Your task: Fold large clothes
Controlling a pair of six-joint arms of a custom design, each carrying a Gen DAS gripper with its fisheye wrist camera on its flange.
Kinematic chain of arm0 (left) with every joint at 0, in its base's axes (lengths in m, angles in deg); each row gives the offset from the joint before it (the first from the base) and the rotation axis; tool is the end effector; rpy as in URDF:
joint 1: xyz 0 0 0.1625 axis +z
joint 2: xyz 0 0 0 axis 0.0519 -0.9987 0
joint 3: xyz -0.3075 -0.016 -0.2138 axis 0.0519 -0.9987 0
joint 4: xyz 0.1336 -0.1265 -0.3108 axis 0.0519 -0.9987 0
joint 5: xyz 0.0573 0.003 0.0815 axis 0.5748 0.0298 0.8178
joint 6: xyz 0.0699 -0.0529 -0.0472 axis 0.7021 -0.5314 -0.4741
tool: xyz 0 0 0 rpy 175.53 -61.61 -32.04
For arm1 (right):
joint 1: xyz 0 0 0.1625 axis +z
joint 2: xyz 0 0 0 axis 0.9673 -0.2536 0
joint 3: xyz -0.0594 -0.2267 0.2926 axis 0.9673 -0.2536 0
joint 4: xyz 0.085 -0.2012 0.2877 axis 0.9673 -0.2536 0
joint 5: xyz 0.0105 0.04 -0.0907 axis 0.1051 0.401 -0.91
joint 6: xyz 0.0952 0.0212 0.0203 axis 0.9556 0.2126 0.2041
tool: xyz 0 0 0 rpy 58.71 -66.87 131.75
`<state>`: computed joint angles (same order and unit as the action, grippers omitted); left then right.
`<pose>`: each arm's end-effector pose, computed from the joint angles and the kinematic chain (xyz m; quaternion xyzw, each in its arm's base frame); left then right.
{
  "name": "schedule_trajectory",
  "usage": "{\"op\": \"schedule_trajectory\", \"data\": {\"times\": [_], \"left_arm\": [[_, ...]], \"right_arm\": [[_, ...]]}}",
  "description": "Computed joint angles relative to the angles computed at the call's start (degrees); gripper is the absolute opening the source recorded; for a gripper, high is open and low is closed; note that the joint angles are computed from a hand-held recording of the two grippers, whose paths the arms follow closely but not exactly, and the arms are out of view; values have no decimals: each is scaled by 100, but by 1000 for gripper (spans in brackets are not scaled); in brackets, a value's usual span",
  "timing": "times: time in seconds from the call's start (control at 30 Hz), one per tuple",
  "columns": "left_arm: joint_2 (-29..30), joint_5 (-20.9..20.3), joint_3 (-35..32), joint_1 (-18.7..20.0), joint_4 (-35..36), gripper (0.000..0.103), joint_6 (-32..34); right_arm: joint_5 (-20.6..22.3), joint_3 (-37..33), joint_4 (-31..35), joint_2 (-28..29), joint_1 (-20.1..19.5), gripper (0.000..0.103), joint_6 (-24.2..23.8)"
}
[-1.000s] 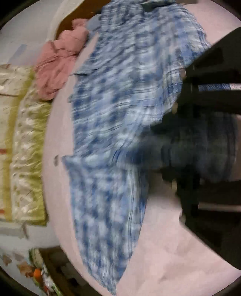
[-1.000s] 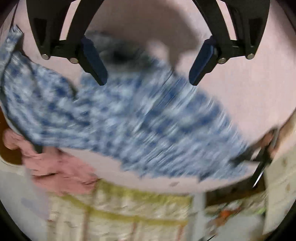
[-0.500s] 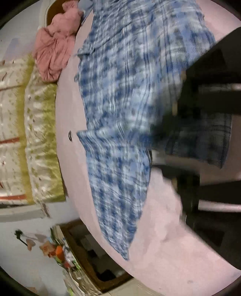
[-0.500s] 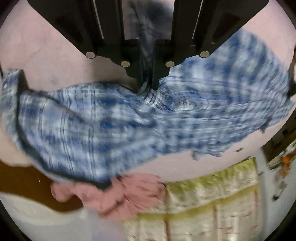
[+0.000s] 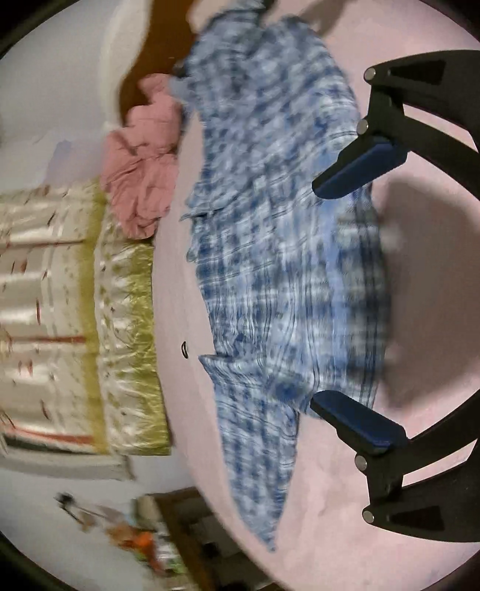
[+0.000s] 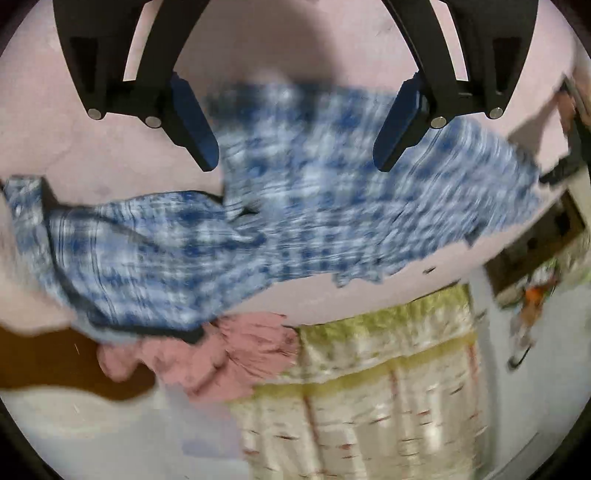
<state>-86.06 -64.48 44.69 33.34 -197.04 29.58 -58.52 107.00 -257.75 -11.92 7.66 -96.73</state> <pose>-0.2215 -0.4502 0.1285 0.0635 0.7578 -0.4935 0.4221 0.0646 -0.5932 0.3072 0.3291 -0.8514 0.3687 0.1758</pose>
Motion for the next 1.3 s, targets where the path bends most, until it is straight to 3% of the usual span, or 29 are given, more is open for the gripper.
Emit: {"op": "schedule_trajectory", "data": {"times": [0.1, 0.17, 0.23, 0.3, 0.4, 0.47, 0.53, 0.6, 0.67, 0.73, 0.83, 0.93, 0.97, 1.0, 1.03, 1.07, 1.1, 1.13, 1.17, 1.2, 1.27, 1.3], "left_arm": [[186, 219, -641, 319, 909, 103, -154], [124, 72, -867, 573, 1223, 96, -251], [-79, -569, -944, 832, 1671, 83, -527], [-259, -1294, -929, 999, 2400, 79, -1040], [-438, -1462, -676, 767, 2638, 80, -1260], [-511, -1612, -344, 644, 2185, 80, -1284], [-531, -1787, 74, 542, 998, 87, -949], [-704, -2609, 291, 648, -202, 103, -763], [-580, -3041, 397, 891, -1402, 103, -749], [-450, -3063, 371, 1041, -2042, 103, -745], [-243, -2917, 250, 1146, -2610, 103, -736], [17, -2546, -13, 1232, -2825, 102, -484], [76, -2356, -155, 1244, -2602, 102, -508], [104, -2079, -301, 1228, -2140, 92, -676], [110, -1691, -402, 1208, -1557, 61, -979], [152, -1434, -461, 1232, -1215, 48, -1209], [164, -1401, -477, 1245, -1112, 28, -1265], [93, -1573, -424, 1228, -1249, 5, -1131], [45, -1822, -307, 1203, -1626, 5, -911], [122, -1835, -136, 1181, -2225, 5, -646], [151, -1759, 113, 1019, -2728, 5, -440], [110, -1584, 237, 868, -2634, 5, -518]], "right_arm": [[243, 539, 58, -271, 14, 91, -51], [14, 507, 533, -270, 142, 91, 107], [-183, 393, 748, -146, 253, 91, 339], [-698, 156, 823, 124, 422, 91, 674], [-1115, 39, 1116, 236, 458, 91, 1176], [-1183, 19, 1440, 188, 399, 91, 1455], [-1015, 82, 1631, 104, 259, 91, 1825], [-702, 35, 1965, 79, 85, 91, 2199], [-402, 37, 1611, 235, -44, 91, 2250], [-316, -24, 1033, 534, -101, 91, 2363], [-471, -338, 1020, 807, 24, 91, 2472], [-471, -605, 892, 1059, 53, 91, 2618], [-471, -691, 804, 1145, 59, 91, 2659], [-491, -780, 725, 1223, 67, 91, 2716], [-512, -847, 644, 1285, 79, 90, 2735], [-572, -952, 591, 1374, 96, 90, 2715], [-711, -1122, 600, 1499, 143, 83, 2711], [-893, -1198, 457, 1576, 185, 58, 2721], [-1143, -1236, 242, 1654, 232, 39, 2768], [-1175, -1238, 156, 1661, 200, 10, 2873], [-642, -1190, 432, 1490, -4, 6, 3181], [-479, -1117, 547, 1379, -73, 5, 3253]]}}
